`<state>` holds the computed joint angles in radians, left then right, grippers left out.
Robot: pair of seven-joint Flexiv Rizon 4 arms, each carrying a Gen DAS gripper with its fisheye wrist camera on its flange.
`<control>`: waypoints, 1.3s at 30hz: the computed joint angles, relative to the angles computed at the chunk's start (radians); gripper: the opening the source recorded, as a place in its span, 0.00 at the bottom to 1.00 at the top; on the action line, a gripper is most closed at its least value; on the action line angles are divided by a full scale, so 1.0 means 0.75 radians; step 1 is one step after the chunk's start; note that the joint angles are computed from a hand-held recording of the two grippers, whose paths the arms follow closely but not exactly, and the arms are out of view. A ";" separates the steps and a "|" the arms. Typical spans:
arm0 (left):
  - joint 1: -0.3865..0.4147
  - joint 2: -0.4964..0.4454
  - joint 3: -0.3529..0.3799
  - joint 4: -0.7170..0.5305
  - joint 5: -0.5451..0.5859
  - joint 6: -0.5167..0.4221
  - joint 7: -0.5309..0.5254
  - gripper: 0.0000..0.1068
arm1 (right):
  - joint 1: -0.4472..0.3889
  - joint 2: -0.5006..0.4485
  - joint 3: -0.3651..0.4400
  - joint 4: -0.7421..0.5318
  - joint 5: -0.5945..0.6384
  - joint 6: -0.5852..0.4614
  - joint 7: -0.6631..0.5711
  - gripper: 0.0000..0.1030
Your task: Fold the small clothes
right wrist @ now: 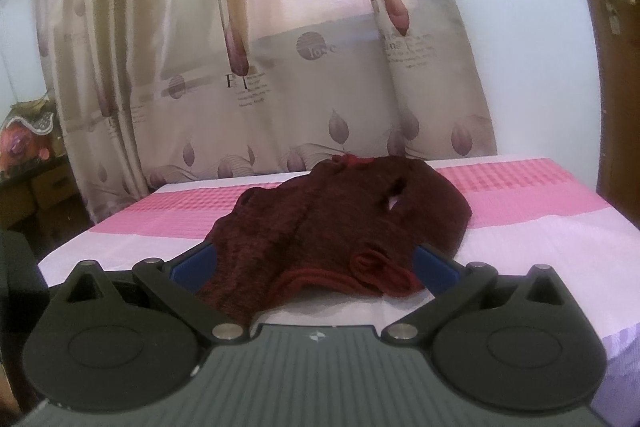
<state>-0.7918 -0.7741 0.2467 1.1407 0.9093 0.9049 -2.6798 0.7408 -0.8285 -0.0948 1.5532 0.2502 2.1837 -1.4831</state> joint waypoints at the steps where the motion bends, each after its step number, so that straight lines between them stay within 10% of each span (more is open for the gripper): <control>1: 0.002 -0.006 -0.004 -0.003 0.000 -0.004 0.018 0.80 | -0.005 -0.001 0.003 -0.004 -0.003 -0.005 0.004 1.00; 4: 0.034 -0.028 -0.043 -0.023 -0.063 -0.045 0.118 0.53 | -0.023 -0.005 0.015 -0.005 -0.011 -0.009 0.022 1.00; 17: 0.056 -0.073 -0.025 -0.034 -0.149 0.000 0.187 0.52 | -0.077 -0.029 0.039 -0.022 -0.084 -0.061 0.146 1.00; 21: 0.015 -0.073 0.029 -0.037 -0.106 -0.007 0.159 0.10 | -0.079 -0.031 0.028 -0.026 -0.102 -0.080 0.174 1.00; 32: 0.006 0.173 0.123 -0.003 0.114 -0.144 -0.214 0.10 | -0.112 -0.067 -0.004 -0.105 -0.142 -0.160 0.276 1.00; 39: 0.221 0.148 0.113 -0.316 0.174 -0.385 -0.180 0.10 | -0.122 -0.130 -0.070 -0.232 -0.193 -0.291 0.381 1.00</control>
